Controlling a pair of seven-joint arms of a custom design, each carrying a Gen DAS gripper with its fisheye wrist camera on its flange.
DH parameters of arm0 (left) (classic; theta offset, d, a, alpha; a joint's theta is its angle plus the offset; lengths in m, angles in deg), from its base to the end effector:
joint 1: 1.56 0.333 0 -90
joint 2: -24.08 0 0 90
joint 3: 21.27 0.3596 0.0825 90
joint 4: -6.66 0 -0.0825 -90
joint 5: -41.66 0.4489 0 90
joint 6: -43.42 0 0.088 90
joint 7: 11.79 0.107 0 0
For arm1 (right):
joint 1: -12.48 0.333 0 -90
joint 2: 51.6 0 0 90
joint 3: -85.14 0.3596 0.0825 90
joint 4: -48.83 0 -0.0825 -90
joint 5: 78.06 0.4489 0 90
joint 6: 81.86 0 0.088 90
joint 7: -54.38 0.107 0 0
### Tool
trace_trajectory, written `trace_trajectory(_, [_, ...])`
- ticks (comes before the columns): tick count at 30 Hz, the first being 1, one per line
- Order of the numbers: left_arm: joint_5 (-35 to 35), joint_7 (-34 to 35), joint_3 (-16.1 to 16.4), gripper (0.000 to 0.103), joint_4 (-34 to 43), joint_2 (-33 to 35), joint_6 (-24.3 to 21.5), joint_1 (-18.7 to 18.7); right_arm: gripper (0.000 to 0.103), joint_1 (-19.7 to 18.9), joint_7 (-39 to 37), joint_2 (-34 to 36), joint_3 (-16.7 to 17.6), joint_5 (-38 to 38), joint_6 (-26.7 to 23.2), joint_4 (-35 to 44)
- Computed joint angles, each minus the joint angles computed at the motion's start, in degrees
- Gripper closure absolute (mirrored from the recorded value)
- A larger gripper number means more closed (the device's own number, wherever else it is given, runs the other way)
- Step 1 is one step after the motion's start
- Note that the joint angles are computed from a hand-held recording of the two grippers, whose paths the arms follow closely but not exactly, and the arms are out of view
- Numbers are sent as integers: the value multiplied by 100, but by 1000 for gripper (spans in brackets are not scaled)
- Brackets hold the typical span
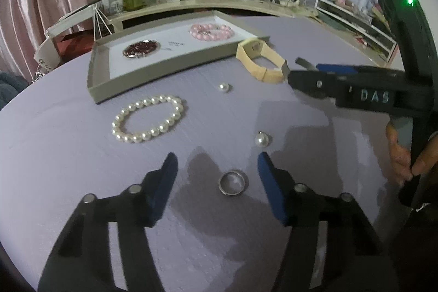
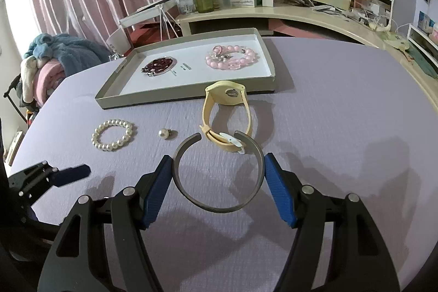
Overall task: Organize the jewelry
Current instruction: 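Lower the left gripper onto the silver ring while the right holds the grey cuff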
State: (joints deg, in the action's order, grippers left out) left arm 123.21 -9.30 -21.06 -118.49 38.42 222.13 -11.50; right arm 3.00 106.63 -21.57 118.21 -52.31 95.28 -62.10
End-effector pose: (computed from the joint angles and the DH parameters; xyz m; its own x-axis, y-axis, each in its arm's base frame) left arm 0.5806 -0.1855 0.2985 -0.0760 -0.9959 0.0494 -0.7634 0.0262 -0.6454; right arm 0.6958 0.2194 0.3106 0.4934 -0.8564 -0.1519 -0.6862 -0.2759 -0.6731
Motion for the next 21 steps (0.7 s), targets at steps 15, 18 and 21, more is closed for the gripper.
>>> trace_trajectory(15, [-1117,1280,245,72,-124,93,197,-328,34,-34,68,14,19,68,-24,31])
trace_trajectory(18, [-1267,1354,459,82,-154,93,283,-510,34,-74,35,26,75,88,-11,36])
trace_trajectory(21, [-1470,1510,646,82,-192,98,390,-665,34,-179,-50,45,209,116,10,35])
